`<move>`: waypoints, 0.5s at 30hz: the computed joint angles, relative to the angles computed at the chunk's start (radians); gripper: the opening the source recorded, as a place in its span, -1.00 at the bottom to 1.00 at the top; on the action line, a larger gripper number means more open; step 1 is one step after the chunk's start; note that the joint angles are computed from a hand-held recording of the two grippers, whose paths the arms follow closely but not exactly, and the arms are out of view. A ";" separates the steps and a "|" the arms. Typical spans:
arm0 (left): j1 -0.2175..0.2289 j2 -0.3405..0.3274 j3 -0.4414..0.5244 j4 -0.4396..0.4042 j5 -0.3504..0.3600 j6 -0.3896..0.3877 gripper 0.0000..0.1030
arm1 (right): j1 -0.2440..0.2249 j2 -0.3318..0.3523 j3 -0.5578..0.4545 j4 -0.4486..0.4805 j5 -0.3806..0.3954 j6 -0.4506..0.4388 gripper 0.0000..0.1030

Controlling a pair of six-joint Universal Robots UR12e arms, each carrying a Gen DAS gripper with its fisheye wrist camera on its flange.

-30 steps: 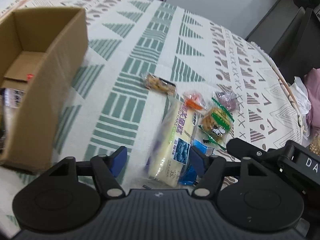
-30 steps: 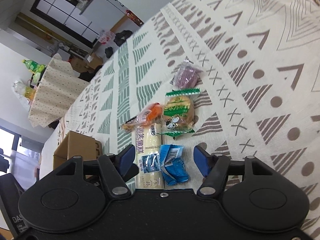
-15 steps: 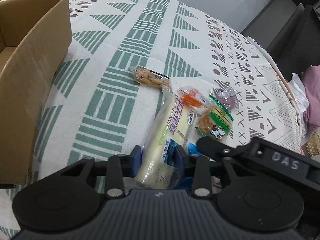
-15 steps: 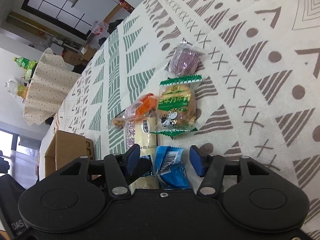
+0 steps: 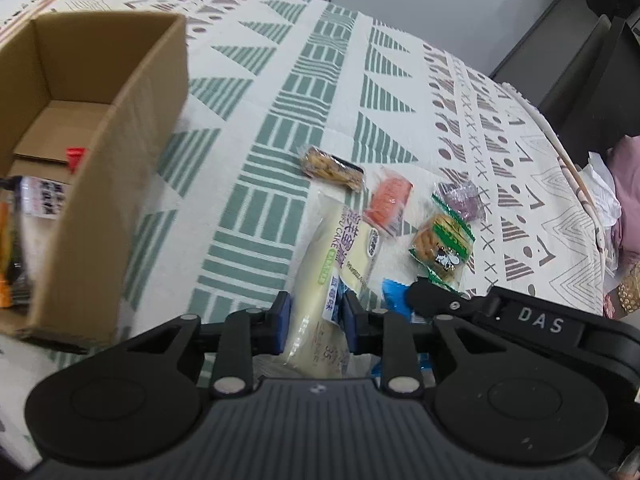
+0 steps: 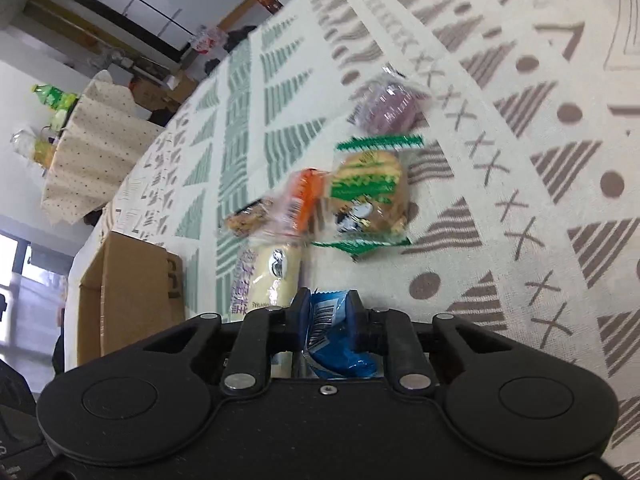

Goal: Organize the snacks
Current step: 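Grasp the white rice-cake bar with the left tool while the right grasps the blue packet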

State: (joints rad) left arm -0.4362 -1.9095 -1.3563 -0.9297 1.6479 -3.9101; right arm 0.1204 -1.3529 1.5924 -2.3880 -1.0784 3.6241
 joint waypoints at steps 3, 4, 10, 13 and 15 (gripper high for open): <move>-0.003 0.012 -0.006 0.004 0.015 -0.006 -0.53 | 0.000 -0.007 0.003 -0.017 0.001 -0.004 -0.65; -0.003 0.016 -0.007 0.004 0.018 -0.009 -0.54 | 0.000 -0.010 0.005 -0.024 0.000 -0.005 -0.66; -0.009 0.046 -0.018 0.007 0.060 -0.015 -0.56 | -0.007 -0.026 0.018 -0.081 0.026 0.010 -0.66; -0.011 0.064 -0.023 0.013 0.086 -0.017 -0.56 | -0.003 -0.027 0.013 -0.100 0.037 0.012 -0.66; -0.011 0.077 -0.027 0.018 0.105 -0.018 -0.56 | 0.000 -0.027 0.010 -0.114 0.042 0.019 -0.66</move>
